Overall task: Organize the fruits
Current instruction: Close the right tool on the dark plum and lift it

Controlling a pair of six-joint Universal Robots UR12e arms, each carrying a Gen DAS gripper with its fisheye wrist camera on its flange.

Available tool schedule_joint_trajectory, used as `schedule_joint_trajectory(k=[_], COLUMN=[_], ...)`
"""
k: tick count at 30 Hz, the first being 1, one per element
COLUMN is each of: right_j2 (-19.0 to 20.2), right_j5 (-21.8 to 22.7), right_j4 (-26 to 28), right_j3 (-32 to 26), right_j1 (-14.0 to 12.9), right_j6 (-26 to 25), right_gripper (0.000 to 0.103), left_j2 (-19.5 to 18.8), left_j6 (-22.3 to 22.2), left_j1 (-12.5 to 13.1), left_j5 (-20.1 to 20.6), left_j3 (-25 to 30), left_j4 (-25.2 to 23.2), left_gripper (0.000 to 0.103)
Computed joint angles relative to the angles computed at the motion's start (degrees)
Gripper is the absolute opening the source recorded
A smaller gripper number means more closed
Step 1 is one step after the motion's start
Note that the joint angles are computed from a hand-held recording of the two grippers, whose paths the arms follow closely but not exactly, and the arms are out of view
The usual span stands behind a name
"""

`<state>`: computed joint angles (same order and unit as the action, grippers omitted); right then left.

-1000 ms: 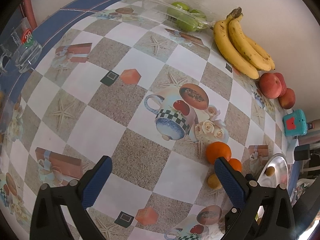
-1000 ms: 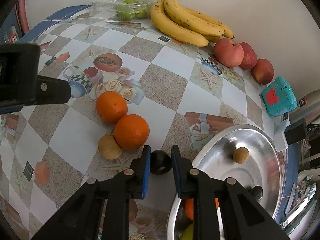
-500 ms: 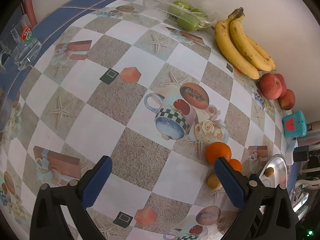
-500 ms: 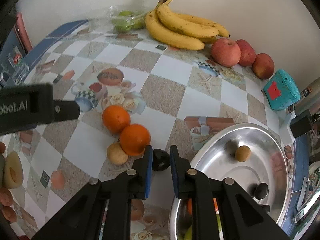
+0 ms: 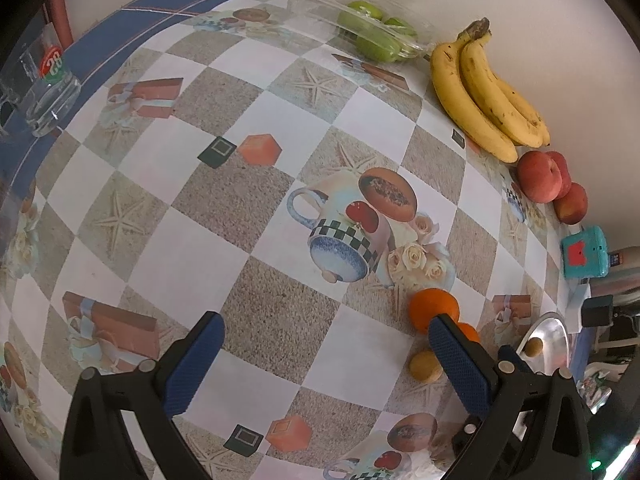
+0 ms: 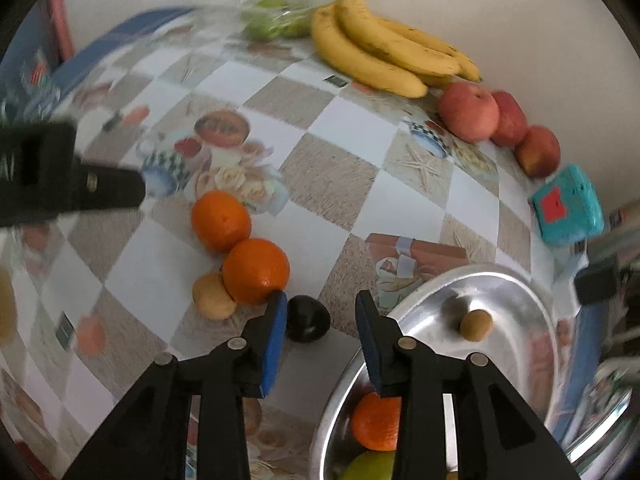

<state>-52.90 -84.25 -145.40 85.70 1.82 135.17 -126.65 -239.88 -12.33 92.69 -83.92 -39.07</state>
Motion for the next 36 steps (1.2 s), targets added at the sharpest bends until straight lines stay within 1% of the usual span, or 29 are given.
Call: schedule_joint_trajectory(k=[6,8,11,14,19,22,27,29,31,36], right_j2=[0.34,0.39,0.21,0.15,0.30,0.08,0.27,0.55,0.62,0.59], right_j5=[-4.48,-5.04,-5.04,-6.39,-6.17,-6.74,-5.57,-4.66,-3.80,-2.46], right_j4=[-0.19,0.13,2.07,1.31,2.94,1.01,1.38,2.11,2.64,2.78], right_j3=[-0.27,-0.42,-0.88,-0.55,-0.77,0.09,-0.26,-0.76,-0.94,-0.88], right_j1=[1.06,1.20,1.13,1.50,1.49,1.67,1.40,1.23,1.07,0.65], right_j6=[-3.96,-4.60,-6.42,-7.49,-7.46,-7.40,-6.17,-5.83,-5.62,-4.59], right_gripper=[0.036,0.036,0.036,0.036,0.036,0.036,0.035,0.029,0.025,0.025], left_j2=[0.14,0.13,0.21,0.26,0.36,0.65,0.56,0.47,0.58,0.50], left_j6=[-0.28,-0.43,-0.83,-1.14,-2.21,-2.69,-2.96,-2.91,-2.92,-3.09], left_j1=[0.09,0.11,0.20,0.26,0.33,0.44,0.43,0.42,0.43,0.46], left_j5=[-0.30,-0.43,-0.56,-0.72,-0.58,-0.77,-0.91,-0.87,-0.83,-0.95], left_j3=[-0.37,-0.41,-0.61,-0.74,-0.87,-1.39,-1.27,-1.17,-1.34,-1.33], left_j4=[0.82,1.02,1.38,1.64,1.62,2.29,2.30,2.31,2.47,2.51], left_gripper=[0.103,0.103,0.103,0.103,0.103,0.103,0.103,0.103,0.103,0.103])
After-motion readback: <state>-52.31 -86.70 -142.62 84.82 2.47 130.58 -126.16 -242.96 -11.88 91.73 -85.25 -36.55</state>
